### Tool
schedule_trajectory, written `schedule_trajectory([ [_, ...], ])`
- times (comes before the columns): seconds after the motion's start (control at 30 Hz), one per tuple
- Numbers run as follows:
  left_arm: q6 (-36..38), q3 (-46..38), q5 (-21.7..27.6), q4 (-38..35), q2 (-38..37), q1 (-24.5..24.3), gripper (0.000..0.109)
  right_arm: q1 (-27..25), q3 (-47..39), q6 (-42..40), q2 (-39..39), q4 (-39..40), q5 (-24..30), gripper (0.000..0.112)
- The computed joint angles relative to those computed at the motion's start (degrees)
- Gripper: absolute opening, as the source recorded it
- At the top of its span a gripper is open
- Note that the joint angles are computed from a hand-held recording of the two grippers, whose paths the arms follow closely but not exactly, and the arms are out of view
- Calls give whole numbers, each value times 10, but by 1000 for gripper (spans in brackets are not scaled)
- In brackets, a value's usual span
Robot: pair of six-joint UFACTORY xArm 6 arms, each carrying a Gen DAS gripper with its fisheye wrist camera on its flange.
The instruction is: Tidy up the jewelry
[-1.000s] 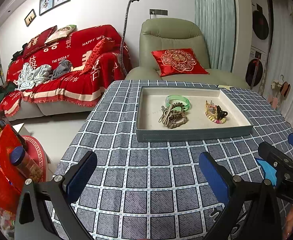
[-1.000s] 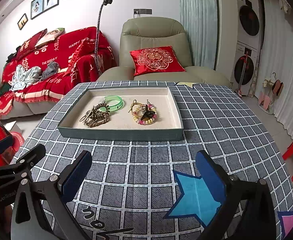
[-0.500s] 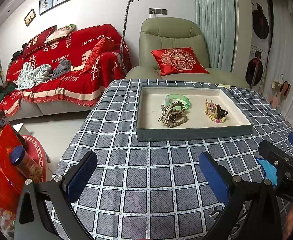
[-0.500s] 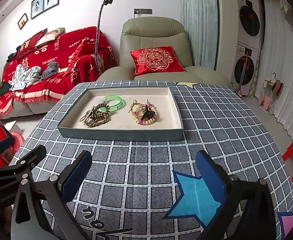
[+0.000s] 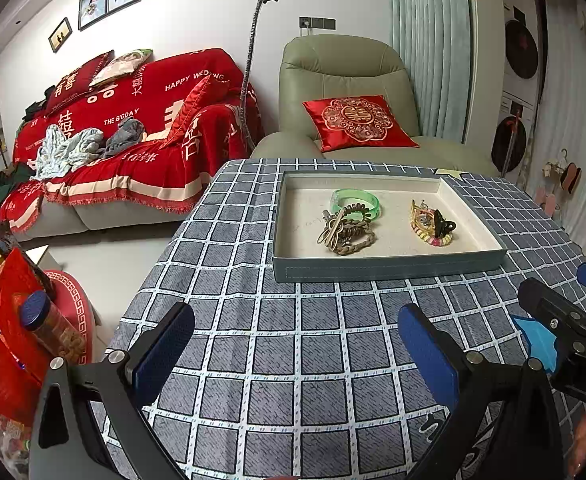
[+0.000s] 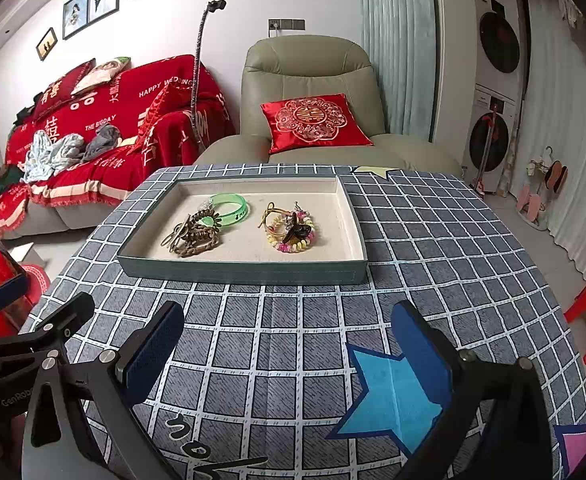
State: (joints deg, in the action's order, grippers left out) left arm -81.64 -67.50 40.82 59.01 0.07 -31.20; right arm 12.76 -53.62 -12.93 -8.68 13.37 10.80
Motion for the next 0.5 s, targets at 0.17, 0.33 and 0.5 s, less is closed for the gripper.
schedule_trajectory([
  [0.17,-1,1,0,0,0,0,103,0,0,-1,0,1,0,103],
  [0.33,-2,2,0,1,0,-1,103,0,0,1,-1,-1,0,103],
  [0.5,-2,3,-1,0,-1,-1,103,0,0,2,0,-1,1,103],
])
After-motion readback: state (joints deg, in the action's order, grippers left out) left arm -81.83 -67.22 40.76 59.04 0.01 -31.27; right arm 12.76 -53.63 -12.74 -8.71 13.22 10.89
